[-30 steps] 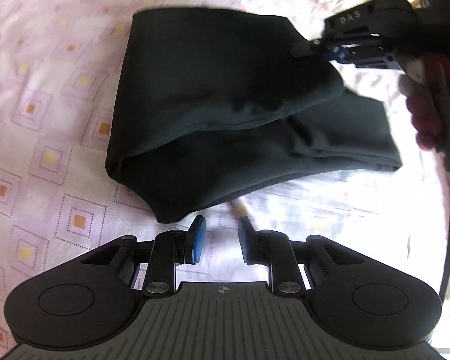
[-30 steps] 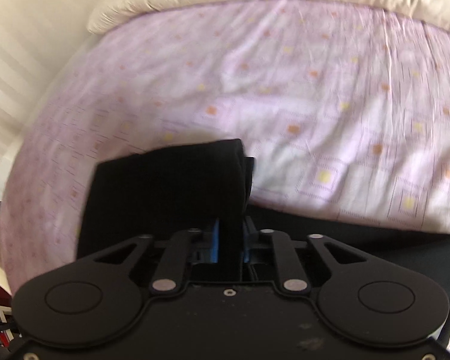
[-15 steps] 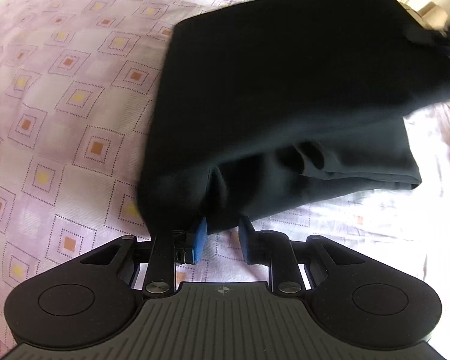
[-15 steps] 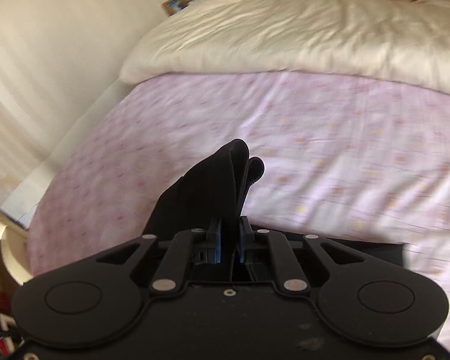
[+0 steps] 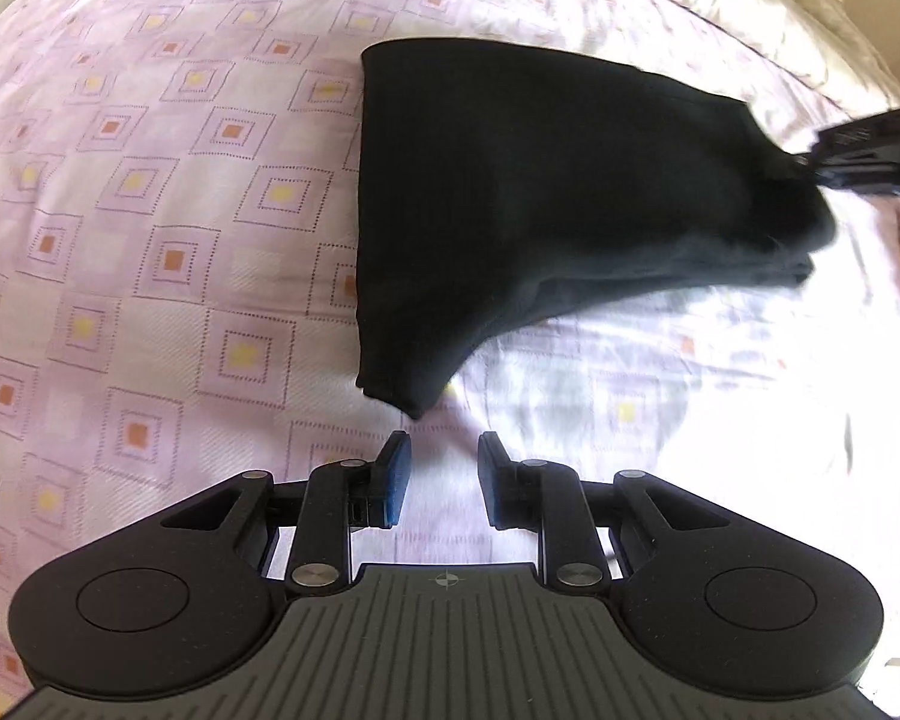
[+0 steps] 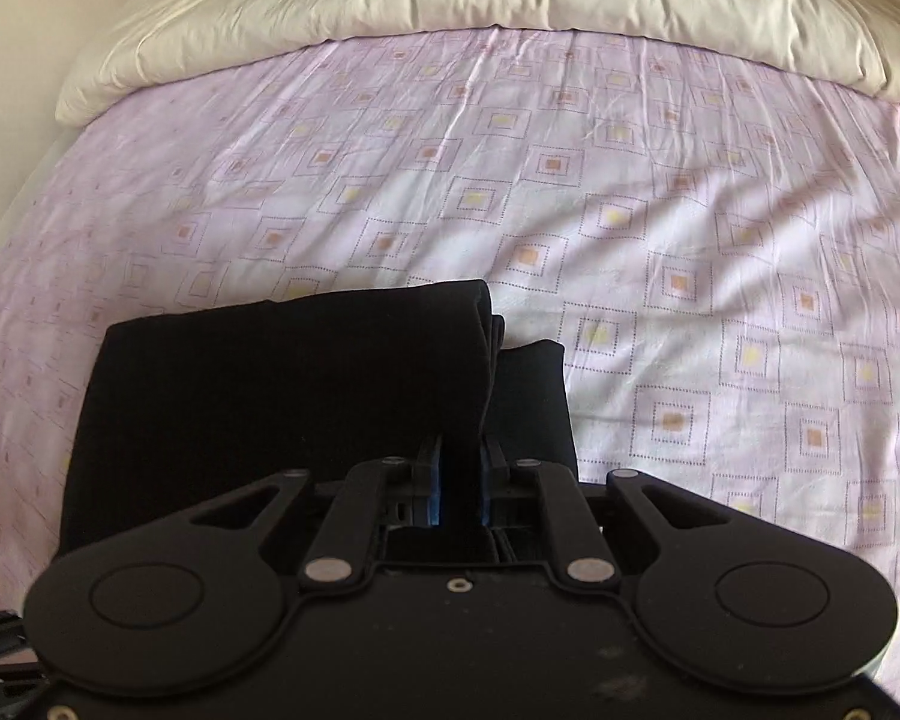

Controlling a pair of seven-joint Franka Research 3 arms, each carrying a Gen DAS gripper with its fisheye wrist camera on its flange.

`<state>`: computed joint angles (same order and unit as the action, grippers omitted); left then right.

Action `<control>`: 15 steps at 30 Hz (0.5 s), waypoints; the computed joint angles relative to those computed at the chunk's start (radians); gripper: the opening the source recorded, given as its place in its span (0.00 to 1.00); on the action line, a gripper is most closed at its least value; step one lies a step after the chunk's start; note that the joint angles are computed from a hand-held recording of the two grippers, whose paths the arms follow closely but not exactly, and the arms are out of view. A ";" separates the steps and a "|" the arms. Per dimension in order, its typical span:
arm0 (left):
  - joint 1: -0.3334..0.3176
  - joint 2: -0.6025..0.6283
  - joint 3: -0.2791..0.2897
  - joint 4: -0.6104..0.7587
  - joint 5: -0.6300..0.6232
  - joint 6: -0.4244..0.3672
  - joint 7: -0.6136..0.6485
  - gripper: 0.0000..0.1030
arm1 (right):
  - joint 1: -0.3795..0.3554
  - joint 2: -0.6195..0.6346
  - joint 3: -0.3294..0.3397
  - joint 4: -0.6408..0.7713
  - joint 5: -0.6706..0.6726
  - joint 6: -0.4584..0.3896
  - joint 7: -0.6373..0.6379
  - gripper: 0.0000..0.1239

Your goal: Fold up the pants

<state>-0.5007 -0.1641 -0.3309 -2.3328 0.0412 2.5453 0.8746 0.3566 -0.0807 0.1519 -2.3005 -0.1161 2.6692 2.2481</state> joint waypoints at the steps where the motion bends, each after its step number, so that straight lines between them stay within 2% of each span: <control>1: -0.008 -0.026 0.011 -0.012 -0.029 0.004 0.038 0.23 | 0.000 -0.001 -0.001 -0.001 -0.005 0.000 -0.012 0.11; 3: -0.021 -0.070 0.023 -0.028 -0.057 0.006 0.093 0.23 | -0.003 0.005 -0.001 -0.003 -0.023 0.011 -0.013 0.11; 7: -0.011 -0.091 0.018 -0.004 -0.020 0.009 0.109 0.23 | -0.007 0.030 0.000 0.010 -0.095 -0.011 -0.003 0.14; 12: 0.029 -0.002 0.015 0.084 0.021 0.063 0.051 0.23 | 0.004 0.047 -0.012 0.017 -0.118 -0.023 0.023 0.15; 15: 0.058 0.102 -0.001 0.184 0.126 0.034 -0.026 0.23 | 0.007 0.038 -0.013 0.005 -0.126 -0.020 0.037 0.16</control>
<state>-0.4430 -0.0620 -0.3317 -2.1491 0.1669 2.5793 0.8490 0.3635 -0.0425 0.1391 -2.2958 -0.2420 2.6490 2.2853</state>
